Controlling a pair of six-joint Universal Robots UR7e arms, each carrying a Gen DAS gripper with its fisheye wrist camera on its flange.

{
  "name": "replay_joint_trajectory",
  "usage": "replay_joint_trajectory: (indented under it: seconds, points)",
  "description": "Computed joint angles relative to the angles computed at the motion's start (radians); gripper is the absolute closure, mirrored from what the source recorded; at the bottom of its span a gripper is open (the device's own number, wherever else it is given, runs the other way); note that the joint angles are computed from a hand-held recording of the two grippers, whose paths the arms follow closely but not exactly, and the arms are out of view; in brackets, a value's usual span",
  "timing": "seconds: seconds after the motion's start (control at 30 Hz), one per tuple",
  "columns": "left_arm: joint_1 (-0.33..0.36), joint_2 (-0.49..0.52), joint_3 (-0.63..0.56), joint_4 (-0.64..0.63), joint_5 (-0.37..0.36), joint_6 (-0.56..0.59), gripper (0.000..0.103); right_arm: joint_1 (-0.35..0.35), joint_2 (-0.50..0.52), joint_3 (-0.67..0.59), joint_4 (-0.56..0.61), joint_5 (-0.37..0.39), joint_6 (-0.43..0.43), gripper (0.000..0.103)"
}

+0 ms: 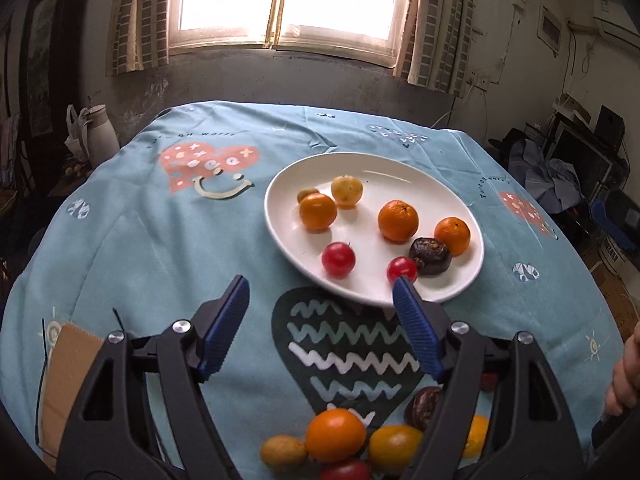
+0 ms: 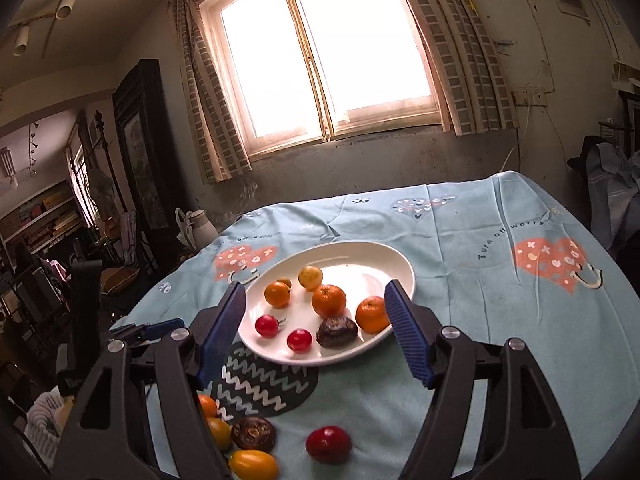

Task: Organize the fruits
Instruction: 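Reach the left gripper to a large orange while the right gripper reaches a large red fruit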

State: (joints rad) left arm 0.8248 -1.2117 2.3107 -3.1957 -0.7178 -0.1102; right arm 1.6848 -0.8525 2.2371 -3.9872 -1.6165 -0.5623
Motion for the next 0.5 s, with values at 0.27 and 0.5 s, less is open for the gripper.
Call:
replay_joint_trajectory:
  seconds: [0.27, 0.5]
  points:
    - [-0.051, -0.120, 0.170, 0.088, 0.012, -0.112, 0.027, -0.070, -0.024, 0.062, 0.082, -0.043, 0.110, 0.029]
    - [-0.039, -0.106, 0.150, 0.149, -0.020, -0.114, 0.027, -0.063, -0.013, 0.055, 0.089, -0.086, 0.115, 0.029]
